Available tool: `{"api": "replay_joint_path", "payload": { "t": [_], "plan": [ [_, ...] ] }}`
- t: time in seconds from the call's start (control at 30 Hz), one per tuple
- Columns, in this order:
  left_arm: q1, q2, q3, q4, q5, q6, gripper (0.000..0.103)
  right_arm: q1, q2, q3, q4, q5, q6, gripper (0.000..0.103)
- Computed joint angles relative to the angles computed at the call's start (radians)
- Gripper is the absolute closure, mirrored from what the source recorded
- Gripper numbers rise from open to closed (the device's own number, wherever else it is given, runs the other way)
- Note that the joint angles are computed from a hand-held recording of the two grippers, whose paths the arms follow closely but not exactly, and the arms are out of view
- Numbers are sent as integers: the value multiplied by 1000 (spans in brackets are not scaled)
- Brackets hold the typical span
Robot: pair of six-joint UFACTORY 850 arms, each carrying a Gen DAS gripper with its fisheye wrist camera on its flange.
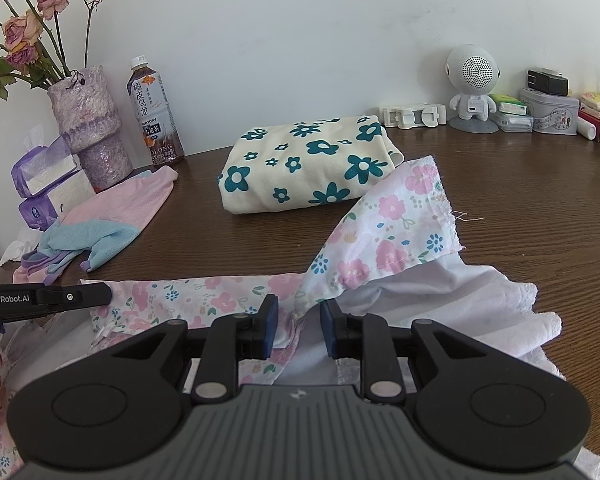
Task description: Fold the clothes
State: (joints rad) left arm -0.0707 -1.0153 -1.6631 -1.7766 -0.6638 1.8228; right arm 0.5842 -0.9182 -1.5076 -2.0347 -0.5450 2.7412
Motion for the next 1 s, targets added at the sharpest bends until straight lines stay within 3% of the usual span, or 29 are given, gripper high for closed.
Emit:
{"api": "replay_joint_path", "payload": {
  "t": [1.0],
  "plan": [
    [-1,0,0,-1,0,0,97,-1,1,2,-15,4,9,77]
  ]
}}
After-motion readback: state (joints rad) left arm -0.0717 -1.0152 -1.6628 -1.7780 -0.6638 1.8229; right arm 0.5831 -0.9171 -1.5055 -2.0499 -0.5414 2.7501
